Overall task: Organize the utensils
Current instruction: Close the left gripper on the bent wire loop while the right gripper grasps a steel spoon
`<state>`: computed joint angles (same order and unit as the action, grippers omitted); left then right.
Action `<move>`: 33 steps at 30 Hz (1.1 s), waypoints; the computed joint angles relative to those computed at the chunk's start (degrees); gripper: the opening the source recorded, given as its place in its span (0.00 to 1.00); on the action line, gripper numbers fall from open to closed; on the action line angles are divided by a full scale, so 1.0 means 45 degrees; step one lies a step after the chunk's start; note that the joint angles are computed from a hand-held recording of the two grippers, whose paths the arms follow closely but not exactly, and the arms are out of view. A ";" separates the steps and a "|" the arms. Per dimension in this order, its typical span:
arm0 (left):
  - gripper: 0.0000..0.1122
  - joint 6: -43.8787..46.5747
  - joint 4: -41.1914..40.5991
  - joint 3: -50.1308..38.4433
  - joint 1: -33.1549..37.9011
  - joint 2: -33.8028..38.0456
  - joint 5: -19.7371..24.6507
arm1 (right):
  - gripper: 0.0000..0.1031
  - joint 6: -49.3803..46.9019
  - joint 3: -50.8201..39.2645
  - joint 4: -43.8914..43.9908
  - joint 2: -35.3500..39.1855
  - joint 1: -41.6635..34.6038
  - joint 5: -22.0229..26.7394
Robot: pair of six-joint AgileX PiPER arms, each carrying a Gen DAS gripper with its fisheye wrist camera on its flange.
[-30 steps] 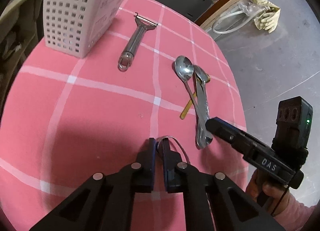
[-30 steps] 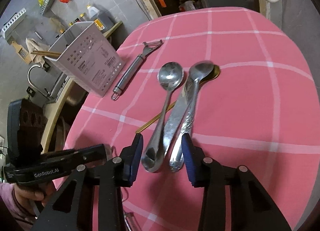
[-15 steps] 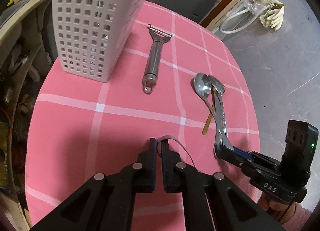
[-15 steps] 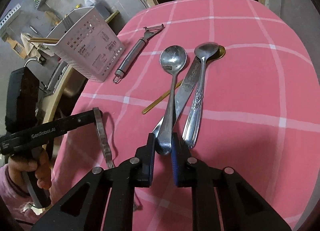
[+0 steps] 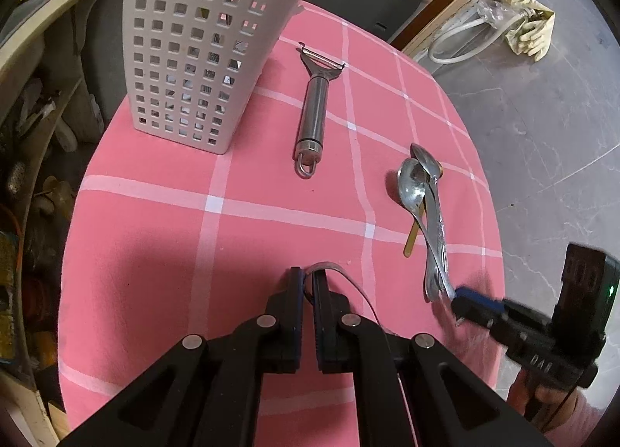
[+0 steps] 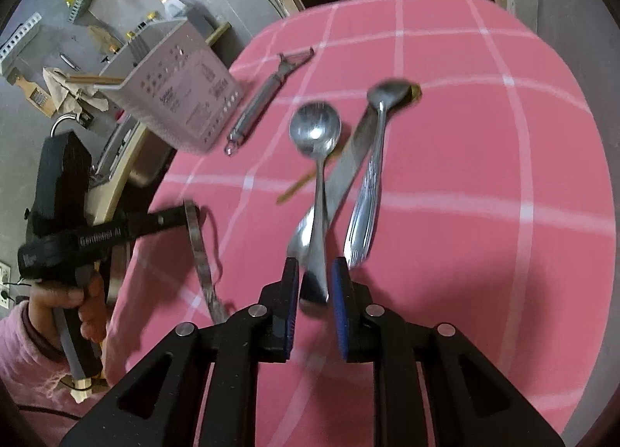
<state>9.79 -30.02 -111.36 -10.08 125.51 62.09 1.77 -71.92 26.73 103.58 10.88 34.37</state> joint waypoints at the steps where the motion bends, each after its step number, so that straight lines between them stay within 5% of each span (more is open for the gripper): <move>1: 0.05 -0.0022 -0.0015 -0.0005 -0.0009 0.0017 -0.0018 | 0.19 -0.0190 -0.0253 0.0023 0.0153 -0.0090 0.0099; 10: 0.04 -0.0319 0.0041 -0.0455 0.0027 0.0287 0.0177 | 0.20 -0.2139 -0.4106 0.0275 0.2623 -0.0895 0.1523; 23: 0.04 -0.0679 0.0051 -0.0870 0.0146 0.0253 0.0768 | 0.20 -0.2438 -1.2093 0.1057 0.7574 -0.1816 0.6488; 33: 0.05 -0.0354 -0.0279 -0.1071 0.0289 -0.0280 0.1709 | 0.04 -0.3392 -1.0027 0.1211 0.6216 -0.1665 0.5598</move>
<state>8.20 -31.27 -116.18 -8.78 124.25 69.78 -13.49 -117.04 32.18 131.56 3.39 59.56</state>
